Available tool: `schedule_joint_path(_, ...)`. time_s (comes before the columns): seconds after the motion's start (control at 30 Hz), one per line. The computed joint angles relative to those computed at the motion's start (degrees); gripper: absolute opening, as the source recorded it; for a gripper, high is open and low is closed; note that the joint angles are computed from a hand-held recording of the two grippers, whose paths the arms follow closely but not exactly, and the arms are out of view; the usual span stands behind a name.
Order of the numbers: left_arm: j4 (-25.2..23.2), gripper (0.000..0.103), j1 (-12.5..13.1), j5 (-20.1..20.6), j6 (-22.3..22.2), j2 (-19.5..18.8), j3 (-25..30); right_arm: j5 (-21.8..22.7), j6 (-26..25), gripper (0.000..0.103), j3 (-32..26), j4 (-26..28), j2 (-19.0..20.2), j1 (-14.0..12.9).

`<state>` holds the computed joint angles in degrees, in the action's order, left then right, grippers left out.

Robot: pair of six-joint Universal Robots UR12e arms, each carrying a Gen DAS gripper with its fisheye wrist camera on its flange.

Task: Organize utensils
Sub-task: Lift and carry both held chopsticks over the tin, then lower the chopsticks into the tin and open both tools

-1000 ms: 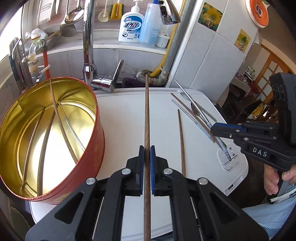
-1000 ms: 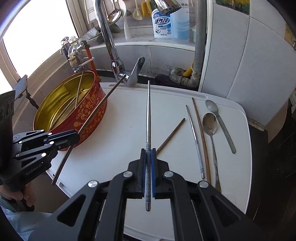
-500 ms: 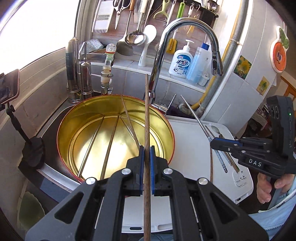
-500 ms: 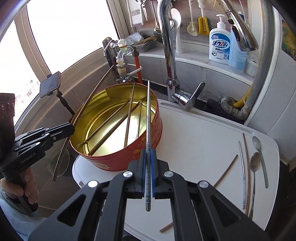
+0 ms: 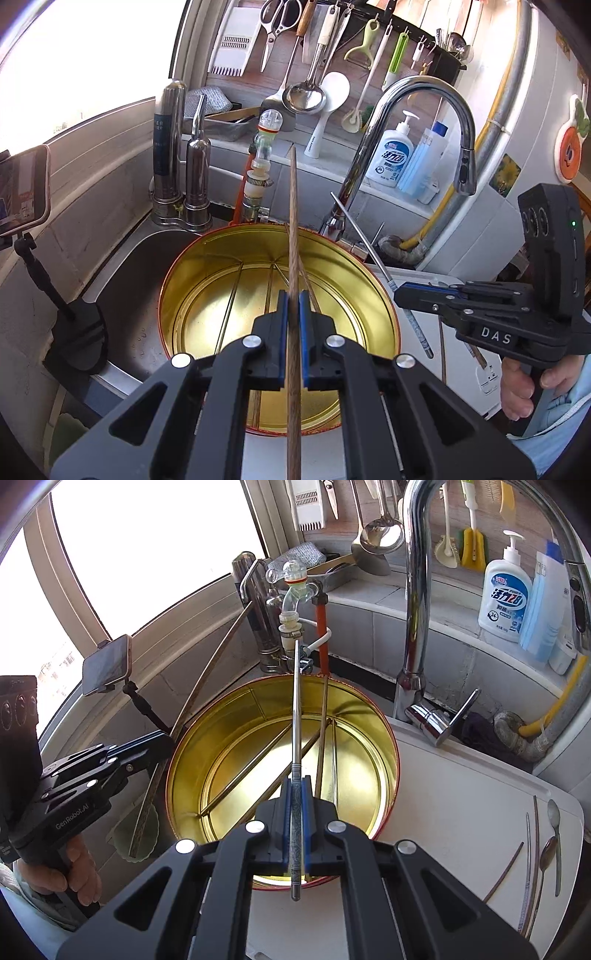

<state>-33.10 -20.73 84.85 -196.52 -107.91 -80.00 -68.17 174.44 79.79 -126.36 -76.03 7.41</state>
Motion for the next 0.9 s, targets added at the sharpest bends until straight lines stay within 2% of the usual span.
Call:
schedule_joint_path(0.17, -4.5, 0.006, 1.1, -2.9, -0.6, -1.2, 0.9, -2.5, 0.7, 0.006, -2.1, 2.6, 1.8, 0.9)
schedule_joint_path(0.23, -7.0, 0.006, 1.4, -3.8, -1.1, -2.0, 1.8, -2.6, 1.7, 0.006, -3.2, 3.9, 3.0, 1.0)
schedule_joint_path(0.33, -8.4, 0.006, 2.0, -5.2, -1.9, -3.3, 3.2, -2.6, 3.9, 0.006, -5.2, 5.5, 5.0, 1.2)
schedule_joint_path(0.5, -11.4, 0.006, 2.0, -5.6, -0.4, -4.6, 4.8, -2.9, 4.9, 0.006, -6.9, 7.9, 6.8, 1.8)
schedule_joint_path(0.6, -14.0, 0.006, 2.0, -5.1, -0.2, -5.0, 5.1, -2.2, 2.9, 0.006, -7.7, 10.7, 7.4, 2.2)
schedule_joint_path(0.67, -15.2, 0.006, 2.2, -5.0, -0.8, -5.3, 5.4, -3.6, 1.9, 0.006, -8.6, 12.0, 8.1, 2.9)
schedule_joint_path(0.8, -14.7, 0.006, 2.6, -4.6, -1.8, -5.7, 5.4, -4.8, 2.2, 0.006, -9.4, 12.9, 9.2, 3.4)
schedule_joint_path(0.9, -15.0, 0.006, 2.7, -4.0, -2.5, -6.3, 5.9, -6.6, 3.3, 0.006, -10.4, 15.8, 10.2, 3.4)
